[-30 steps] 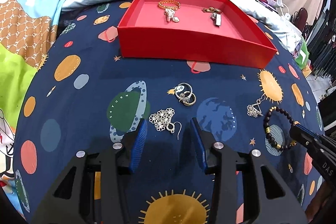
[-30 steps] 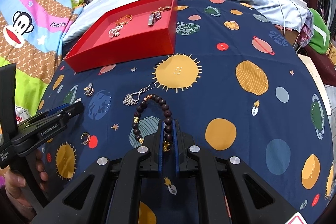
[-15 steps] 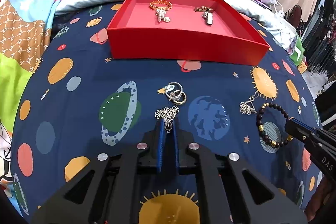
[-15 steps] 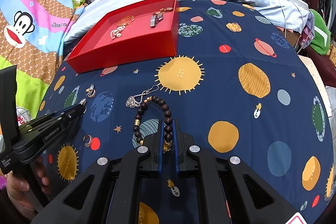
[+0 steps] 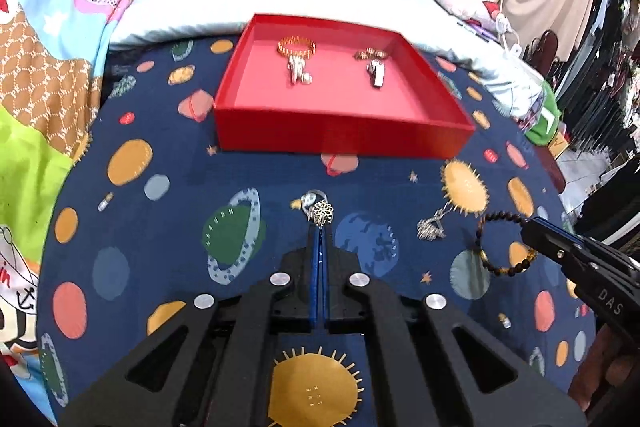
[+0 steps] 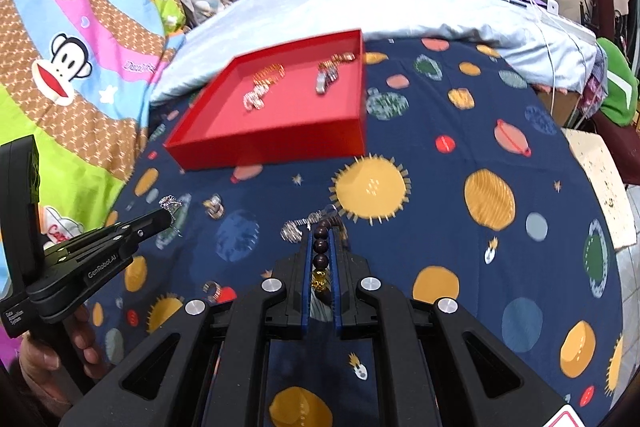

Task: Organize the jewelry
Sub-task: 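Carry chain and bead bracelet into the red tray and open both grippers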

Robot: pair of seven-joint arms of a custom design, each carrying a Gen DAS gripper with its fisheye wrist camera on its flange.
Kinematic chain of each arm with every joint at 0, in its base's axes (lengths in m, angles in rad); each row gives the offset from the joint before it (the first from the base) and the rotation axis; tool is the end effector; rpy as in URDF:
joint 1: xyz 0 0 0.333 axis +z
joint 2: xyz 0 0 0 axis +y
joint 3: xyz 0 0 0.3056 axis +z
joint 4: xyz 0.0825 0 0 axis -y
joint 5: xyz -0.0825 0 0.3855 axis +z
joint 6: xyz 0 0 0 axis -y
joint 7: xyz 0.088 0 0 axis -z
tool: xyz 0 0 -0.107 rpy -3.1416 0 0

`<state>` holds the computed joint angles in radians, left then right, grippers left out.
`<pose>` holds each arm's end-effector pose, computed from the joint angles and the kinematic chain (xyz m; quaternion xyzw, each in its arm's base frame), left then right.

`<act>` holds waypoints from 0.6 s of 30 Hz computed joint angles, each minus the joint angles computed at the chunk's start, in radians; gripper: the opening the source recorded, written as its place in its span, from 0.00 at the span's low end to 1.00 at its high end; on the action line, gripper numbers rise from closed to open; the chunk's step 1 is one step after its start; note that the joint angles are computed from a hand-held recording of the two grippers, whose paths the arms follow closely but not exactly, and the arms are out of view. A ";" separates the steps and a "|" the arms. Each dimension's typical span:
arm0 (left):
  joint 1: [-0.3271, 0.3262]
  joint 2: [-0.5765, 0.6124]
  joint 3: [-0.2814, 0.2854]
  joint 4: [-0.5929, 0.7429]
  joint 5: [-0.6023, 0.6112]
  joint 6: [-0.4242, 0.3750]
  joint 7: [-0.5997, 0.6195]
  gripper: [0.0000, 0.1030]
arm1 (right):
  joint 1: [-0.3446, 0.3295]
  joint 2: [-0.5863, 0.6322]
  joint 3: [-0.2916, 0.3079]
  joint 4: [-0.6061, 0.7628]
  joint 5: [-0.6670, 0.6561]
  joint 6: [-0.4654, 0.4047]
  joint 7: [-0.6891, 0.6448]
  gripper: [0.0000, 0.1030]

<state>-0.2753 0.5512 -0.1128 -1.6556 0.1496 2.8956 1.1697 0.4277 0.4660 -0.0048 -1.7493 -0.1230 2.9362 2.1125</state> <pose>0.6729 -0.2698 0.3628 -0.6375 0.6914 -0.3076 0.1449 0.6396 0.2970 0.3806 -0.6593 0.6636 -0.1374 0.3258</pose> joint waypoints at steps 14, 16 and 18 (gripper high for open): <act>0.029 0.078 -0.005 0.241 -0.009 -0.038 0.076 0.00 | -0.028 0.132 0.015 0.327 -0.004 -0.039 -0.141 0.07; 0.012 0.131 0.020 0.340 0.006 -0.067 0.070 0.00 | -0.038 0.177 0.025 0.409 0.013 -0.065 -0.171 0.07; 0.009 0.190 0.022 0.445 0.010 -0.103 0.081 0.00 | -0.049 0.252 0.040 0.538 0.034 -0.112 -0.209 0.07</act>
<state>-0.2658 0.7412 -0.0903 -1.2111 0.1593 2.7930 1.2502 0.3788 0.7175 0.0349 -1.2118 -0.0888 2.8240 1.9038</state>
